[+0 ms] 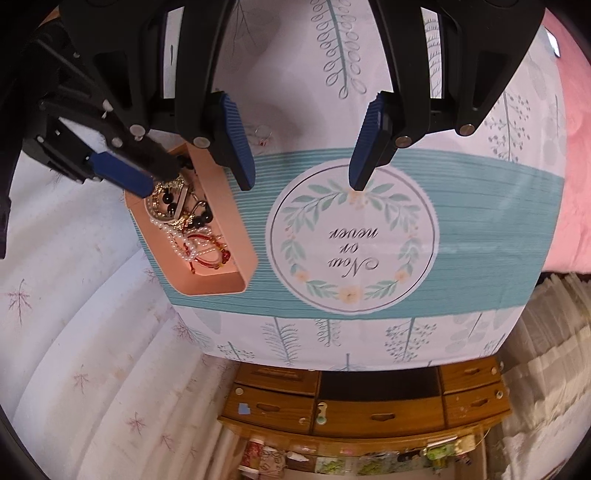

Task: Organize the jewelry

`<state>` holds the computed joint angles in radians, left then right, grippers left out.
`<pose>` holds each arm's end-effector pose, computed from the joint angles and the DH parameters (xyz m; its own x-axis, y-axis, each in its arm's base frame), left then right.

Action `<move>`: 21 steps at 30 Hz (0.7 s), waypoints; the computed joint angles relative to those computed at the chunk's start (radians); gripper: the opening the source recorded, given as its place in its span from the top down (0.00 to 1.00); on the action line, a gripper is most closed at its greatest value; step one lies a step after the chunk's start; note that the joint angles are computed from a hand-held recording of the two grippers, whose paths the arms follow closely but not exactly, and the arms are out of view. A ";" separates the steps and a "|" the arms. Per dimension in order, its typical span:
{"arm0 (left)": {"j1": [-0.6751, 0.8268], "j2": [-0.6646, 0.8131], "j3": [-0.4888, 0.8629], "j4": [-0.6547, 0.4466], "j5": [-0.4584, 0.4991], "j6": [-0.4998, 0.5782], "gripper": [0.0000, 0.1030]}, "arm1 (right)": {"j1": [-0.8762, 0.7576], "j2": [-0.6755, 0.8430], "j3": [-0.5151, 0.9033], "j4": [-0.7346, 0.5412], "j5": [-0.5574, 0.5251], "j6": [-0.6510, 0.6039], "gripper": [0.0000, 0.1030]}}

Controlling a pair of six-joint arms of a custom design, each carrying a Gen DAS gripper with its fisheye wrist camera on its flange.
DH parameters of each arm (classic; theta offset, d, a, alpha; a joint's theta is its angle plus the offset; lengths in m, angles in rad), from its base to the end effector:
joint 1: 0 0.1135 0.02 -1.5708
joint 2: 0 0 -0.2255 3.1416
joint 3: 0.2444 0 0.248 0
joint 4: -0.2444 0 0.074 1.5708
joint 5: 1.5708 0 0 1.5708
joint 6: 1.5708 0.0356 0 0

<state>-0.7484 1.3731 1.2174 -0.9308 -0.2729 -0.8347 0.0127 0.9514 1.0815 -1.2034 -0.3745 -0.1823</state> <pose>0.2067 -0.1788 0.2607 -0.8529 -0.1819 -0.4894 -0.1024 0.9774 -0.1849 0.1708 0.0152 0.2937 -0.8304 -0.1793 -0.5276 -0.3426 0.9110 0.2296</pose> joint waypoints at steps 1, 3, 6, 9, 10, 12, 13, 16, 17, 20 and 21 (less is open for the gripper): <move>0.002 -0.021 -0.020 0.001 -0.001 -0.008 0.52 | 0.017 0.001 -0.002 0.000 0.002 0.006 0.66; 0.007 -0.070 -0.069 0.003 -0.008 -0.028 0.52 | 0.078 -0.005 -0.013 -0.009 0.009 0.037 0.66; 0.010 -0.125 -0.123 0.002 -0.021 -0.053 0.52 | 0.148 0.002 -0.034 -0.016 0.010 0.070 0.66; 0.015 -0.170 -0.184 0.005 -0.021 -0.072 0.51 | 0.198 0.022 -0.063 -0.005 0.010 0.099 0.66; 0.018 -0.184 -0.207 0.009 -0.020 -0.082 0.51 | 0.212 0.033 -0.074 0.003 0.009 0.109 0.66; 0.028 -0.205 -0.246 0.022 -0.009 -0.097 0.51 | 0.239 0.055 -0.092 0.018 0.010 0.137 0.66; 0.036 -0.218 -0.271 0.034 0.004 -0.103 0.51 | 0.247 0.074 -0.100 0.029 0.008 0.149 0.66; 0.058 -0.229 -0.321 0.064 0.036 -0.110 0.51 | 0.276 0.132 -0.115 0.064 0.012 0.191 0.66; 0.061 -0.232 -0.333 0.070 0.041 -0.111 0.51 | 0.285 0.146 -0.119 0.074 0.021 0.204 0.66; 0.067 -0.241 -0.355 0.085 0.042 -0.111 0.51 | 0.323 0.178 -0.136 0.120 0.076 0.256 0.66; 0.072 -0.243 -0.360 0.087 0.043 -0.107 0.51 | 0.336 0.191 -0.137 0.133 0.095 0.272 0.66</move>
<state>-0.6762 1.1300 0.8577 -0.8434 -0.2296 -0.9418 0.3486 1.1427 0.9445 -1.0705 -0.2798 0.0902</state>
